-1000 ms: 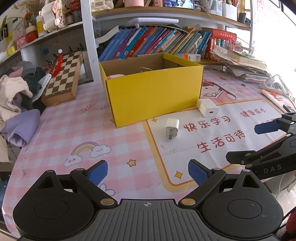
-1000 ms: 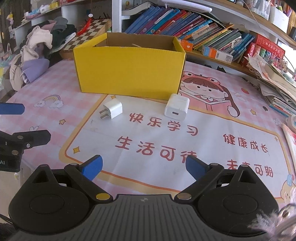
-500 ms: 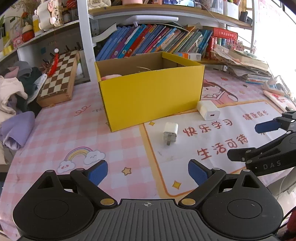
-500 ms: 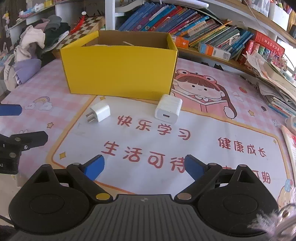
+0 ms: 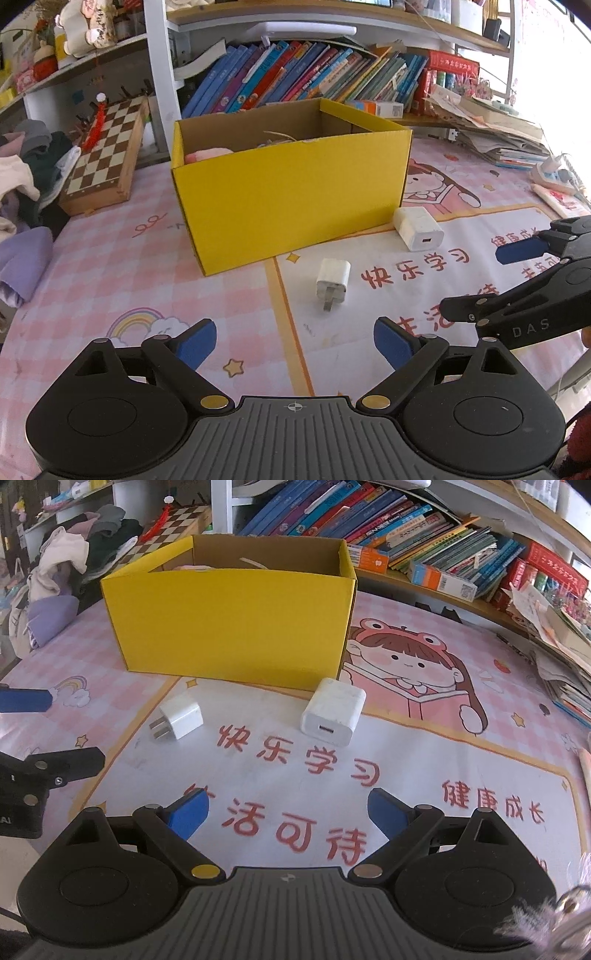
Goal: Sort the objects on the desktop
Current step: 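Move the left tool toward the small white charger while the right tool approaches the square white charger, then close the left tool on the small charger while the right tool grasps the square charger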
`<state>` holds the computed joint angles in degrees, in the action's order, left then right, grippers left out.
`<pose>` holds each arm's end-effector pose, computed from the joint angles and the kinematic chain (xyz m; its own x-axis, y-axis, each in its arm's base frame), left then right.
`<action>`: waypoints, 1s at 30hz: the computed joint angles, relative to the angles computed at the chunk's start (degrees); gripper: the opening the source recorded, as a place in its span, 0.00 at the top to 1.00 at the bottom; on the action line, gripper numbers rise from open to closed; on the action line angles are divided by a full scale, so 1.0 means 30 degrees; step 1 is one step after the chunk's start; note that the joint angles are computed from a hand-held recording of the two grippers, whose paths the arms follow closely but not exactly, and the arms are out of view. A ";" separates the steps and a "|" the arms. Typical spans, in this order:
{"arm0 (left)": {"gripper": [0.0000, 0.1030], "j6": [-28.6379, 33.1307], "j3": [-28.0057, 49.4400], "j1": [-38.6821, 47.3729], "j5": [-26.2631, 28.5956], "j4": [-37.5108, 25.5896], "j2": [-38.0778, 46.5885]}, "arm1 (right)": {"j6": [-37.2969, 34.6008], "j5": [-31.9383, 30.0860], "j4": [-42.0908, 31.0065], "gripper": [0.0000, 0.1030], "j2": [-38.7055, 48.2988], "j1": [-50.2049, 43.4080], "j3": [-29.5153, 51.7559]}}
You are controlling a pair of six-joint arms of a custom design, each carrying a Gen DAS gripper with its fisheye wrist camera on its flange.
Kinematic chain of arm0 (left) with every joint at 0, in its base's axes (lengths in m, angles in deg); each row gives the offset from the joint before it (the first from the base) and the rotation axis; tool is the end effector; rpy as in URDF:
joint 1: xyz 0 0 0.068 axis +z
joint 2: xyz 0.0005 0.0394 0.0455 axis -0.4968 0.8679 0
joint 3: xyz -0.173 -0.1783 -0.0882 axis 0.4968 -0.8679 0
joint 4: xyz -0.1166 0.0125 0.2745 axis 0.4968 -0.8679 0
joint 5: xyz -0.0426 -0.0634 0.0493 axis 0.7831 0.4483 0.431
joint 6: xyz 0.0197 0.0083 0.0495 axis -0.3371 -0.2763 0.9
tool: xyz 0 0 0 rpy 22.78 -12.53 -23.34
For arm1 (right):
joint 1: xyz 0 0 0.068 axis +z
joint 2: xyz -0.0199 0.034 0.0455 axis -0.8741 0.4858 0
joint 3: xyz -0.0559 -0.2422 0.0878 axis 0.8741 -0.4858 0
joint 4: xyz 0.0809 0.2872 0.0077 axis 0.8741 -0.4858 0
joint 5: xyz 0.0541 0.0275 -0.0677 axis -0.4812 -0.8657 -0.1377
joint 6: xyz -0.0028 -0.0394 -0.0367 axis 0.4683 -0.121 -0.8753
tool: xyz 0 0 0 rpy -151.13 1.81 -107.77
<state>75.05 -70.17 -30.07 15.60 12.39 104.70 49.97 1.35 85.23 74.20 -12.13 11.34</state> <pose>0.1878 -0.0129 0.0233 -0.5762 0.3784 -0.7244 0.5073 0.8605 0.0460 0.1658 0.1629 0.0217 -0.7517 -0.0585 -0.6569 -0.0501 0.9982 -0.0316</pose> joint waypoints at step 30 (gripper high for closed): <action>0.52 -0.3133 0.5691 -0.4121 -0.2898 0.0670 0.7573 | -0.4559 -0.4422 0.2175 0.26 0.4419 -0.6739 0.3562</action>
<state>65.65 -53.09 -42.43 6.91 14.40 127.42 36.29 -11.92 91.75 87.45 -32.34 22.03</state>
